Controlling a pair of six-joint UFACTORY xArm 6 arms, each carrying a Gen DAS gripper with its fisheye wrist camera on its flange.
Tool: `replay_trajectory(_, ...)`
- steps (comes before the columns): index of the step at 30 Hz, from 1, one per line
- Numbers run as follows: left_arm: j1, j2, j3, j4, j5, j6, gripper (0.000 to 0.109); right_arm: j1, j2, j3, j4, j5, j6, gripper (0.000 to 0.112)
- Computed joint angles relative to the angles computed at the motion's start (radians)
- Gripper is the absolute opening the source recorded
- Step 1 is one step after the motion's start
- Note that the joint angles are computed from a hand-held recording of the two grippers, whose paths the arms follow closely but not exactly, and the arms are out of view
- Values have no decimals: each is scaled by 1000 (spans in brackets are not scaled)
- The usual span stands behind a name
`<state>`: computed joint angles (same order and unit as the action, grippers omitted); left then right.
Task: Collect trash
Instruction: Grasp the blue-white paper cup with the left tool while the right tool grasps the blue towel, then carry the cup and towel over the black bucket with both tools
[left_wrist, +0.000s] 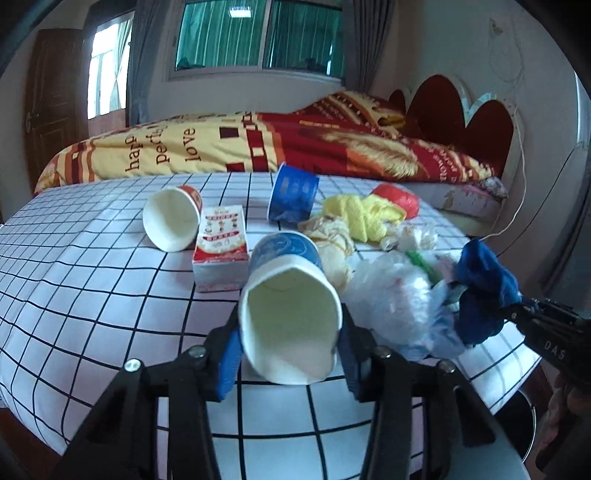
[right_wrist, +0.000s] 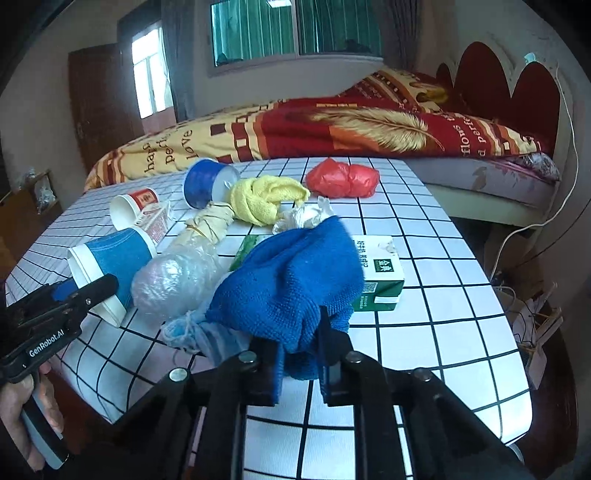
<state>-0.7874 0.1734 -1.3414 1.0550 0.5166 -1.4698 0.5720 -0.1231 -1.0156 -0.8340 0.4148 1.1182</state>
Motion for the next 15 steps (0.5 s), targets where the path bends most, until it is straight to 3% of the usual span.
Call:
replay_trajectory(9,-53,-34,-4,74,26,-29,48,7,-136,82,-127,3,107,10)
replay_trajectory(15,-98,-33,-22,91,14,-22,48,14,-290,171,-192,59,179,10)
